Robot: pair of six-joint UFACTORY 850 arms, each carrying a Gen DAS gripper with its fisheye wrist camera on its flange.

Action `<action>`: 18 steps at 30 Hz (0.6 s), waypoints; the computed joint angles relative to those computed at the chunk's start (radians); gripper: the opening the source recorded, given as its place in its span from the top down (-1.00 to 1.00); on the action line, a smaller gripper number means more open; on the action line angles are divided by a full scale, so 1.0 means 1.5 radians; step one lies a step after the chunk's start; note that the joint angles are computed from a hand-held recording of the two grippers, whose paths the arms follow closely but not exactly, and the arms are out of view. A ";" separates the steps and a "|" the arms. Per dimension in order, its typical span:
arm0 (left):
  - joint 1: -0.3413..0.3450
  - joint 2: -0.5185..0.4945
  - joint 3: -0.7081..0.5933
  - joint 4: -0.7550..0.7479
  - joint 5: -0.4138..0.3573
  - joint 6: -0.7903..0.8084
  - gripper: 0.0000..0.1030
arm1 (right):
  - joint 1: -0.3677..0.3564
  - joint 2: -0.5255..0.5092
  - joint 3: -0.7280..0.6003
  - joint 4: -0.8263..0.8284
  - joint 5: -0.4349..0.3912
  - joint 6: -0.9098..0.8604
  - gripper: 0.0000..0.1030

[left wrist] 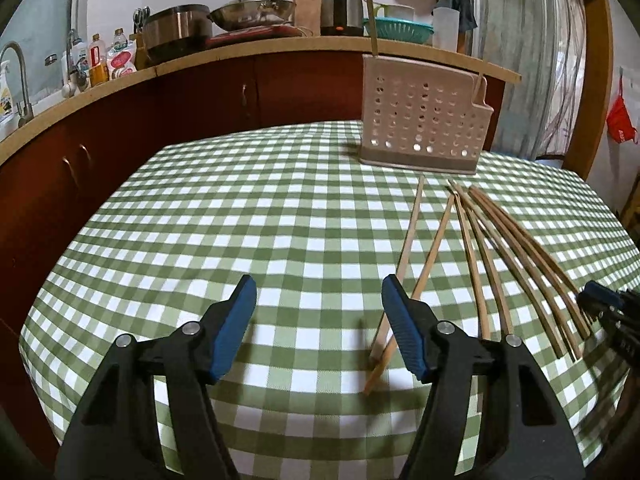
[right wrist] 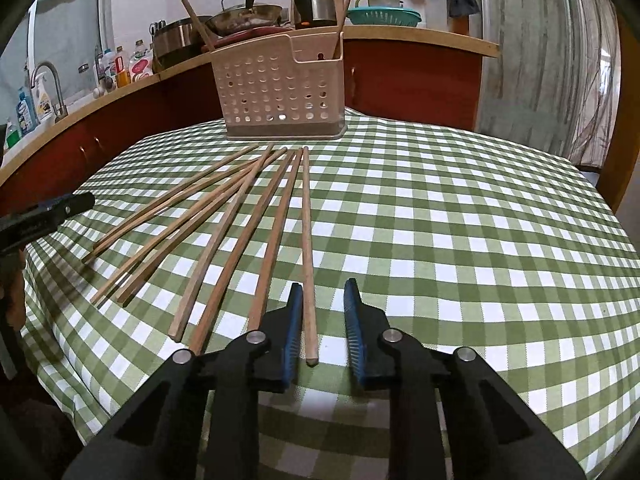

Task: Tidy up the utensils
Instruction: 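Move the open left tool back over the remaining chopsticks, then close the left tool on another wooden chopstick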

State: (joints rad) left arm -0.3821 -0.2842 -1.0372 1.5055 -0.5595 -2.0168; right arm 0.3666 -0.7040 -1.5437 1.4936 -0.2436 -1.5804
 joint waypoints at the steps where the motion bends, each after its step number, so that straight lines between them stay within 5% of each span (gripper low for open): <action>1: 0.000 -0.002 0.000 -0.003 0.006 0.005 -0.16 | -0.001 0.000 0.000 0.001 -0.001 0.000 0.58; 18: 0.016 -0.038 -0.027 -0.060 0.039 0.094 -0.06 | -0.002 -0.002 -0.003 -0.002 -0.004 0.003 0.58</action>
State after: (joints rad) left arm -0.3580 -0.3408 -1.0779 1.4155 -0.5012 -1.8756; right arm 0.3640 -0.7066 -1.5476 1.4909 -0.2490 -1.5760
